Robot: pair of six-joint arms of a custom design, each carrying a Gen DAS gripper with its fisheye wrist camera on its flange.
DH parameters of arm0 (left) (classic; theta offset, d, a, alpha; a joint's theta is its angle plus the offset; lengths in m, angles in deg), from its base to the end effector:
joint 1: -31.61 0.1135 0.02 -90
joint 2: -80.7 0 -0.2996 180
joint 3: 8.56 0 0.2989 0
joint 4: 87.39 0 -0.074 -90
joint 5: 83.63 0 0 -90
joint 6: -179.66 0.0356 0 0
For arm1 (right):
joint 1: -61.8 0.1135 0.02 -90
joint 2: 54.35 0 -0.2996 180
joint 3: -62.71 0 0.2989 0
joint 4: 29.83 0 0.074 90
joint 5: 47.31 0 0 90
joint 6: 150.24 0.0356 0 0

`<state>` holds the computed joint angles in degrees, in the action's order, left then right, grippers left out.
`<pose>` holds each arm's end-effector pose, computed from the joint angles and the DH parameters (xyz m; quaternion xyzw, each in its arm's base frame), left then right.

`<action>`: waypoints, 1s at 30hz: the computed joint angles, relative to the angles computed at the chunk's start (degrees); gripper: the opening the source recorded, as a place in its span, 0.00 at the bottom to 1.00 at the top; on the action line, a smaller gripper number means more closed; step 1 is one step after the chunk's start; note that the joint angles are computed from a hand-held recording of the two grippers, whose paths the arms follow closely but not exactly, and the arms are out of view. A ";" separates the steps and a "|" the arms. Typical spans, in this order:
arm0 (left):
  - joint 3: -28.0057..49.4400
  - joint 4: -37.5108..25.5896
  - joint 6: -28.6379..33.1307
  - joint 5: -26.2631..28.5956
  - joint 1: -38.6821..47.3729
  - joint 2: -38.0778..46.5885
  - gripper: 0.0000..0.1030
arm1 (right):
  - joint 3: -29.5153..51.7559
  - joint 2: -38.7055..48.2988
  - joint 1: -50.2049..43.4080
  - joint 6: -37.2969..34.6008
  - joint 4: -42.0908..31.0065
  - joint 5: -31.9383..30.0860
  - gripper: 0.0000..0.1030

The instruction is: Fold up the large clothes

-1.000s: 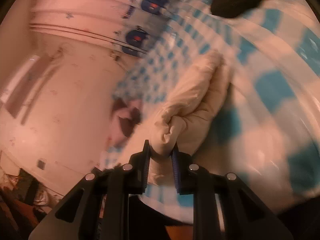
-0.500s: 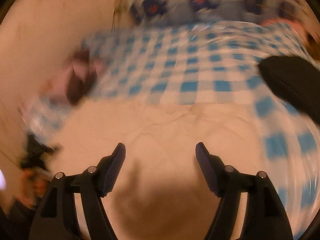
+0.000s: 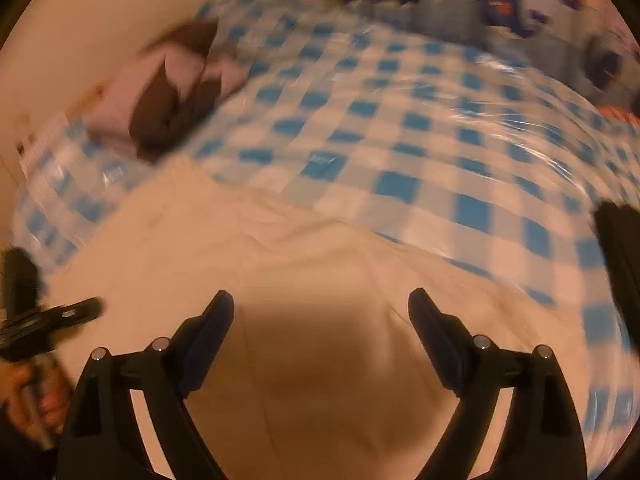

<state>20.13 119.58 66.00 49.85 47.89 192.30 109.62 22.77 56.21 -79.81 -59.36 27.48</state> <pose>0.2210 0.0390 0.0127 -0.2014 0.8718 -0.3709 0.2487 0.2658 -0.0166 0.1616 -0.1507 0.9455 0.0683 0.2803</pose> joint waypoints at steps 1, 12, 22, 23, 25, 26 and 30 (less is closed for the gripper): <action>-0.14 0.84 -0.13 0.40 0.12 0.35 0.70 | 0.99 6.32 3.72 0.98 3.03 4.90 0.85; 1.43 3.95 -3.79 1.10 0.23 3.85 0.74 | -5.38 -12.83 0.05 -2.05 -5.02 1.57 0.89; -1.36 7.92 -3.32 -3.38 -1.61 0.62 0.75 | -13.37 -22.85 -7.85 -5.11 -8.21 -5.44 0.90; -1.18 7.68 -3.53 -3.69 -1.71 0.66 0.75 | -14.21 -25.37 -8.25 -5.52 -9.60 -4.80 0.90; -1.21 7.63 -3.61 -4.37 -2.07 0.41 0.75 | -16.54 -22.27 -7.54 -5.92 -8.06 -1.15 0.91; -1.38 7.67 -3.51 -4.84 -2.48 0.00 0.75 | -18.30 -19.87 -7.57 -6.75 -4.87 -1.08 0.92; -2.50 8.22 -2.84 -6.17 -2.69 -1.32 0.75 | -15.24 -22.42 -8.84 -5.46 -9.26 -5.37 0.92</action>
<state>17.64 127.80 63.16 43.68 45.20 190.99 94.37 0.34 47.38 -85.27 -68.62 22.11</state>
